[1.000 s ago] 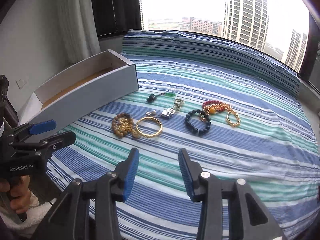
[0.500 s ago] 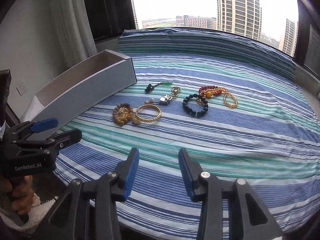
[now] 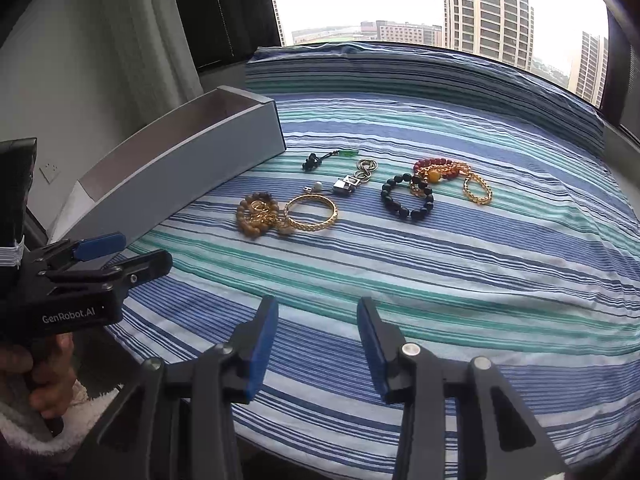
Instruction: Organize jewelry
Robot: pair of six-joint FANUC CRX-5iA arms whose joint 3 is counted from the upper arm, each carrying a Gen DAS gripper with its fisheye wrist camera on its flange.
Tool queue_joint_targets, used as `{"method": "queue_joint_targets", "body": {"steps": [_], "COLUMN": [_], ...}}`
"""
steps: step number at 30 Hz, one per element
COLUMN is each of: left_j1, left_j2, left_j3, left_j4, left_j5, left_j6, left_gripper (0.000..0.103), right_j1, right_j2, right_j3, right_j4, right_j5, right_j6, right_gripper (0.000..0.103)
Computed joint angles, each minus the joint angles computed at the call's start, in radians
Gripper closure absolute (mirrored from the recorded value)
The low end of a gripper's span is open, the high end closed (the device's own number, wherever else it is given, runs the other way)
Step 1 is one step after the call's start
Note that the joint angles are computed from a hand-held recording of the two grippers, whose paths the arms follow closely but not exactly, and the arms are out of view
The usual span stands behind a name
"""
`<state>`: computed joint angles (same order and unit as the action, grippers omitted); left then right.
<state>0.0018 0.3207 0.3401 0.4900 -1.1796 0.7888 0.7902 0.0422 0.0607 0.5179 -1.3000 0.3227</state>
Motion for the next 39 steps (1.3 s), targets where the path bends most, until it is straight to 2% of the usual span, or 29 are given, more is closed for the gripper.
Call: {"method": "queue_joint_targets", "body": {"steps": [8, 12, 19, 21, 24, 28, 30, 31, 32, 35, 39], "left_j1": [0.014, 0.011, 0.019, 0.022, 0.027, 0.035, 0.037, 0.038, 0.038, 0.039, 0.035], "left_j2": [0.031, 0.027, 0.029, 0.031, 0.029, 0.026, 0.033, 0.036, 0.039, 0.048, 0.056], "left_j3": [0.039, 0.038, 0.046, 0.051, 0.052, 0.05, 0.058, 0.062, 0.066, 0.075, 0.083], "left_j4": [-0.018, -0.01, -0.006, -0.009, -0.008, -0.002, -0.008, -0.011, -0.013, -0.017, -0.025], "left_j5": [-0.009, -0.009, -0.02, -0.023, -0.021, -0.018, -0.025, -0.029, -0.033, -0.041, -0.05], "left_j6": [0.048, 0.037, 0.045, 0.051, 0.055, 0.055, 0.061, 0.064, 0.066, 0.073, 0.079], "left_gripper": [0.013, 0.013, 0.013, 0.013, 0.013, 0.013, 0.013, 0.013, 0.013, 0.013, 0.013], "right_j1": [-0.047, -0.098, -0.229, -0.267, -0.297, -0.32, -0.337, -0.343, -0.346, -0.345, -0.336], "right_j2": [0.023, 0.07, 0.227, 0.287, 0.376, 0.445, 0.469, 0.479, 0.484, 0.472, 0.392], "right_j3": [0.027, 0.084, 0.282, 0.356, 0.448, 0.51, 0.542, 0.555, 0.562, 0.554, 0.472], "right_j4": [-0.075, -0.139, -0.319, -0.388, -0.421, -0.424, -0.461, -0.476, -0.483, -0.494, -0.495], "right_j5": [0.04, 0.072, 0.096, 0.073, 0.02, -0.009, -0.024, -0.03, -0.033, -0.031, 0.01], "right_j6": [0.063, 0.195, 0.534, 0.633, 0.703, 0.727, 0.737, 0.741, 0.741, 0.739, 0.696], "right_gripper": [0.061, 0.061, 0.061, 0.061, 0.062, 0.062, 0.067, 0.077, 0.08, 0.08, 0.08]}}
